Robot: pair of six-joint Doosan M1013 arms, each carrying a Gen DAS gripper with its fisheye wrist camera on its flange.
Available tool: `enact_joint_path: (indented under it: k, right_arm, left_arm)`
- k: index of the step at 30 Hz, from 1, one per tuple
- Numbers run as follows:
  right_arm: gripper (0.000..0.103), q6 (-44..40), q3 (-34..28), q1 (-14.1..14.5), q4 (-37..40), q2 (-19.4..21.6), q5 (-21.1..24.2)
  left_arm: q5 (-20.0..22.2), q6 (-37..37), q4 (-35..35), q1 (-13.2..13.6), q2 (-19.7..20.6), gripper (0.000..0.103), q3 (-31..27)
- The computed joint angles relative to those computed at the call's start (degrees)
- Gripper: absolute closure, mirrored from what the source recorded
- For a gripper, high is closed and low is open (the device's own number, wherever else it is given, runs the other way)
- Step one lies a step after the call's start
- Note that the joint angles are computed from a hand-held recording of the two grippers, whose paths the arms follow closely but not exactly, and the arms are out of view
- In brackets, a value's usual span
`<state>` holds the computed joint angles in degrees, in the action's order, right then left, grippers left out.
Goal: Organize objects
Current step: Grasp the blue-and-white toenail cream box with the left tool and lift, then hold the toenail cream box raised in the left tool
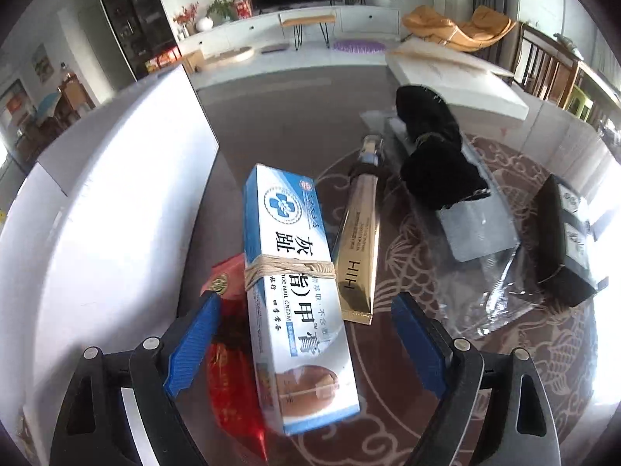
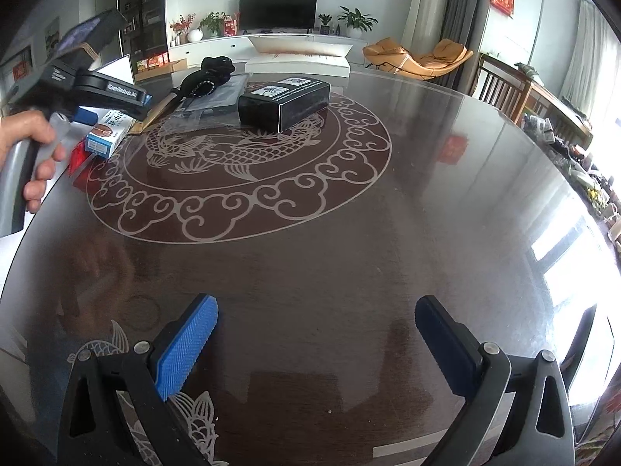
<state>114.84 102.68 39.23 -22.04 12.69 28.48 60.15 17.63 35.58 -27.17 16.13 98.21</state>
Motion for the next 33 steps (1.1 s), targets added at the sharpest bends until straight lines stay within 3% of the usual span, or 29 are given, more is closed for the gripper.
enact_joint_path:
  k: [1,2,3,5,8,10,11,13,14,15,18,21,33]
  right_arm:
    - [0.001,-0.5,0.0,-0.1,0.6,0.0,0.0]
    - [0.001,-1.1,-0.1,-0.2,1.4,0.0,0.0]
    - [0.001,-1.7,-0.1,-0.3,2.4,0.1,0.0]
    - [0.001,-3.6,-0.3,-0.8,5.0,0.1,0.0]
    - [0.001,-6.5,-0.4,-1.5,9.3,0.3,0.2]
    - [0.001,-5.9,-0.4,-1.4,9.0,0.3,0.2]
    - [0.001,-6.0,-0.4,-1.4,9.0,0.3,0.2]
    - [0.0,-6.3,-0.4,-1.4,9.3,0.3,0.2]
    - [0.0,-6.4,-0.4,-1.3,9.3,0.3,0.3]
    - [0.0,-6.3,-0.5,-1.3,9.3,0.3,0.3]
    - [0.0,-6.3,-0.5,-1.3,9.3,0.3,0.3]
    - [0.0,-6.4,-0.5,-1.2,9.3,0.3,0.3]
    - [0.0,-6.3,-0.5,-1.2,9.3,0.3,0.3]
  left_arm:
    - [-0.3,-0.8,1.7,-0.3,-0.1,0.017,0.4]
    - [-2.2,-2.0,3.3,-0.8,-0.7,0.043,1.4]
    - [-2.4,-2.9,4.2,-1.3,-1.0,0.059,2.0]
    - [-7.1,-4.1,3.5,-2.0,-2.6,0.059,4.1]
    - [-11.2,-7.9,4.8,-5.5,-5.0,0.059,7.6]
    - [-16.7,-10.2,4.3,-7.7,-7.3,0.058,10.7]
    - [-18.7,-10.8,3.7,-8.5,-8.2,0.057,11.9]
    - [-19.0,-12.2,5.2,-10.6,-9.1,0.04,13.4]
    - [-18.2,-11.1,4.6,-11.0,-9.1,0.02,13.5]
    - [-17.9,-9.6,4.0,-11.2,-9.0,0.01,13.6]
    - [-15.4,-5.2,3.5,-11.6,-7.9,0.009,12.6]
    - [-14.6,-2.2,1.9,-11.2,-7.0,0.0,11.3]
    - [-14.7,-3.9,3.1,-11.6,-7.3,0.0,11.9]
